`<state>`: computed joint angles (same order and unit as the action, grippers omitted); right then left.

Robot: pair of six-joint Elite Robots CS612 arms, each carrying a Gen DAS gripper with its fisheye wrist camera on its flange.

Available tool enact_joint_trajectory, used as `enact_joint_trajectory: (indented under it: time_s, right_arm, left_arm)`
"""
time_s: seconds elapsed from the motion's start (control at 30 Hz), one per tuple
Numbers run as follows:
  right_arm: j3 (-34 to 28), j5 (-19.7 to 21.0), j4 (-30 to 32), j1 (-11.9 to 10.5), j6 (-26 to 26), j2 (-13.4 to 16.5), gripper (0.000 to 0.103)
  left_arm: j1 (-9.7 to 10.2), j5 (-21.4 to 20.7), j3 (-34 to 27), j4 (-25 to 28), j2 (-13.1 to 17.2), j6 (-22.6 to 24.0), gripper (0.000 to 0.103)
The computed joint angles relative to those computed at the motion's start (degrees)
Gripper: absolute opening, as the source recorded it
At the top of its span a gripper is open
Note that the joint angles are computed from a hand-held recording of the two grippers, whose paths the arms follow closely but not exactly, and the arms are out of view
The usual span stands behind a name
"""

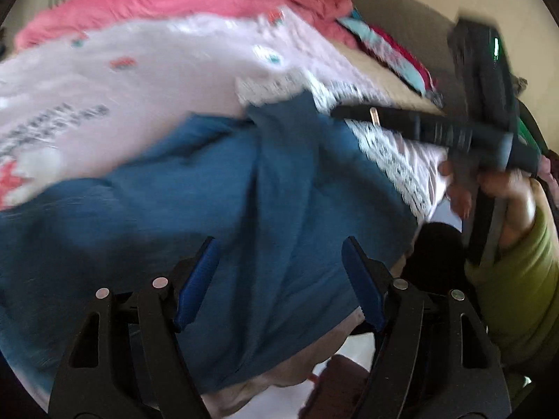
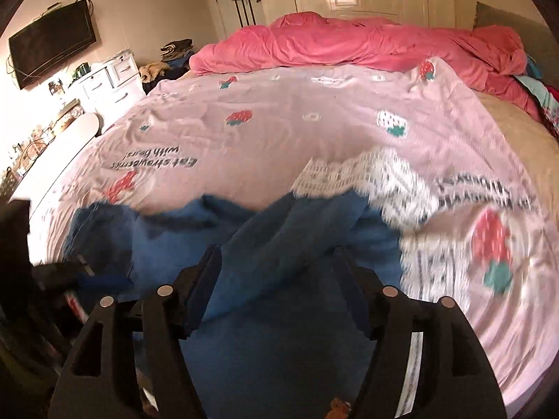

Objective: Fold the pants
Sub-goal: 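Grasp the white lace hem with the right tool while the left tool grasps the denim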

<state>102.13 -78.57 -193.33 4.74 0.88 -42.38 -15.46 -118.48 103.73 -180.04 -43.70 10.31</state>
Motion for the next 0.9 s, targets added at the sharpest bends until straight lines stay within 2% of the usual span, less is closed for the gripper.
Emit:
enact_joint_trajectory:
  time_s: [0.1, 0.23, 0.27, 0.3, 0.37, 0.47, 0.53, 0.6, 0.63, 0.7, 0.73, 0.8, 0.9]
  right_arm:
    - [-3.00, -0.79, 3.63, -0.08, -1.25, 0.57, 0.069]
    - [-9.49, -2.36, 11.14, 0.61, -2.96, 2.91, 0.071]
    - [-10.86, -4.18, 13.29, 1.05, -2.37, 3.41, 0.072]
    - [-13.14, -6.80, 16.57, 1.69, -2.46, 4.26, 0.072]
    - [-16.17, -9.97, 19.82, 2.49, -3.07, 5.72, 0.072]
    - [-21.54, -15.82, 26.75, 3.34, -0.02, 8.35, 0.072]
    - [-24.25, -16.93, 29.56, 3.43, 1.62, 9.81, 0.072]
    - [-25.74, -17.30, 31.41, 3.32, 2.64, 10.72, 0.063]
    - [-26.21, -18.78, 31.55, 3.42, 2.32, 11.23, 0.044]
    - [-25.44, -19.18, 29.28, 3.45, 0.13, 11.19, 0.026]
    - [-23.99, -18.46, 26.93, 3.20, -0.42, 10.67, 0.010]
    - [-21.49, -16.27, 22.87, 2.49, 0.45, 9.68, 0.009]
    - [-16.04, -10.63, 16.08, 0.50, 3.57, 7.17, 0.008]
  left_arm:
    - [-0.81, 1.20, -1.63, 1.04, 1.27, -0.05, 0.062]
    - [-0.89, 0.27, -3.05, 0.19, 2.91, -1.49, 0.051]
    - [-0.88, -0.17, -2.97, -0.83, 3.18, -1.44, 0.044]
    - [-0.83, -0.91, -2.92, -1.10, 3.38, -0.87, 0.032]
    - [-0.91, -1.36, -2.53, -2.16, 3.48, -0.31, 0.031]
    - [-0.96, -3.48, -2.17, -1.81, 3.34, 1.47, 0.026]
    - [-0.92, -4.47, -2.00, -1.65, 3.30, 1.98, 0.026]
    - [-0.74, -5.15, -2.05, -1.63, 3.38, 2.12, 0.026]
    - [-0.49, -5.50, -2.15, -1.53, 3.42, 2.11, 0.026]
    - [-0.07, -6.04, -2.22, -1.65, 3.45, 1.66, 0.026]
    - [0.07, -6.02, -2.21, -2.05, 3.49, 1.31, 0.026]
    - [0.36, -6.13, -1.77, -3.64, 3.65, 0.26, 0.027]
    - [0.80, -6.02, -1.38, -5.40, 3.67, -0.32, 0.031]
